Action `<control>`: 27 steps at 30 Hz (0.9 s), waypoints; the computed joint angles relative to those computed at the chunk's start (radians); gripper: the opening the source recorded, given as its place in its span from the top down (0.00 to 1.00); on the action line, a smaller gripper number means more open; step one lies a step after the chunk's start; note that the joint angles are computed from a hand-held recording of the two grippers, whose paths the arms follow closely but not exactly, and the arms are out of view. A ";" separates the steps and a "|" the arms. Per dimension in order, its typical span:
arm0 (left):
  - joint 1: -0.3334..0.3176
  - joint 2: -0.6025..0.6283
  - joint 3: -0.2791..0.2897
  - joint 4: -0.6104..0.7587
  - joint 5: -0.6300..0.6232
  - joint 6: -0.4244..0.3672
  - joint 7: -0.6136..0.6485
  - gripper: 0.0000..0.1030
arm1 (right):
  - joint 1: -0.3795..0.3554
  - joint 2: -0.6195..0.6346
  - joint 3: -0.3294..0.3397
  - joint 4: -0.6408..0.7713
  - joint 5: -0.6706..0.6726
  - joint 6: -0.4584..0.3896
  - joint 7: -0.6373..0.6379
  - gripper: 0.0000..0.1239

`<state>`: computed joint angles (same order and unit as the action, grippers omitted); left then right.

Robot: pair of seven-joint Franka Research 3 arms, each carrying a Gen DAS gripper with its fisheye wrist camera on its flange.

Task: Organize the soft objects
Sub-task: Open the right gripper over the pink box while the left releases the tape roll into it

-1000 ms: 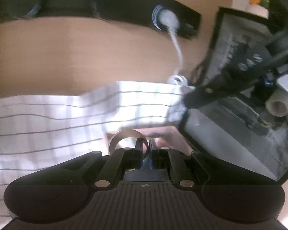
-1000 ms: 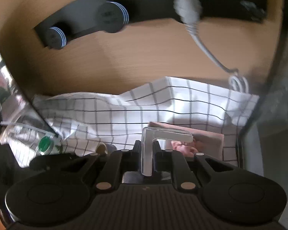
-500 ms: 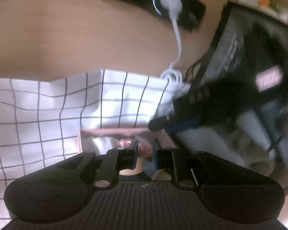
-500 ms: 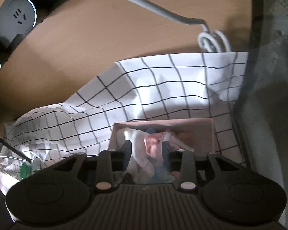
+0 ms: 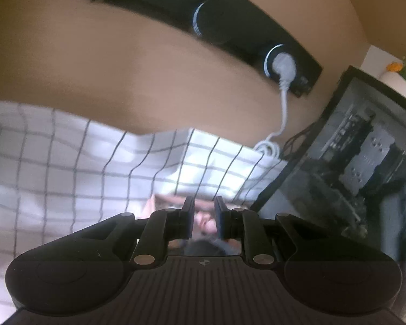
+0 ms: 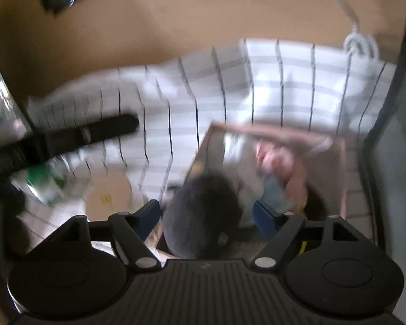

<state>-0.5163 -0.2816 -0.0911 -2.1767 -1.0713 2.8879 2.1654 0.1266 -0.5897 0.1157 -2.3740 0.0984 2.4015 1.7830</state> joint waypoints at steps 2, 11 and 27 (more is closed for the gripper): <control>0.015 -0.023 -0.008 -0.028 0.042 -0.015 -0.040 0.83 | -0.026 0.005 0.048 -0.037 -0.078 0.026 0.014 0.39; -0.026 -0.167 0.018 -0.180 0.201 -0.013 -0.145 0.83 | -0.098 0.003 0.030 -0.065 -0.178 0.113 -0.019 0.39; -0.122 -0.305 0.117 -0.338 0.449 -0.044 -0.308 0.83 | -0.015 0.126 0.014 -0.015 -0.067 0.089 0.142 0.52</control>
<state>-0.6385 -0.5868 0.0262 -2.5143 -0.6222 2.8440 1.8574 0.1116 -0.4632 0.1300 -2.3888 0.0311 2.4902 1.9245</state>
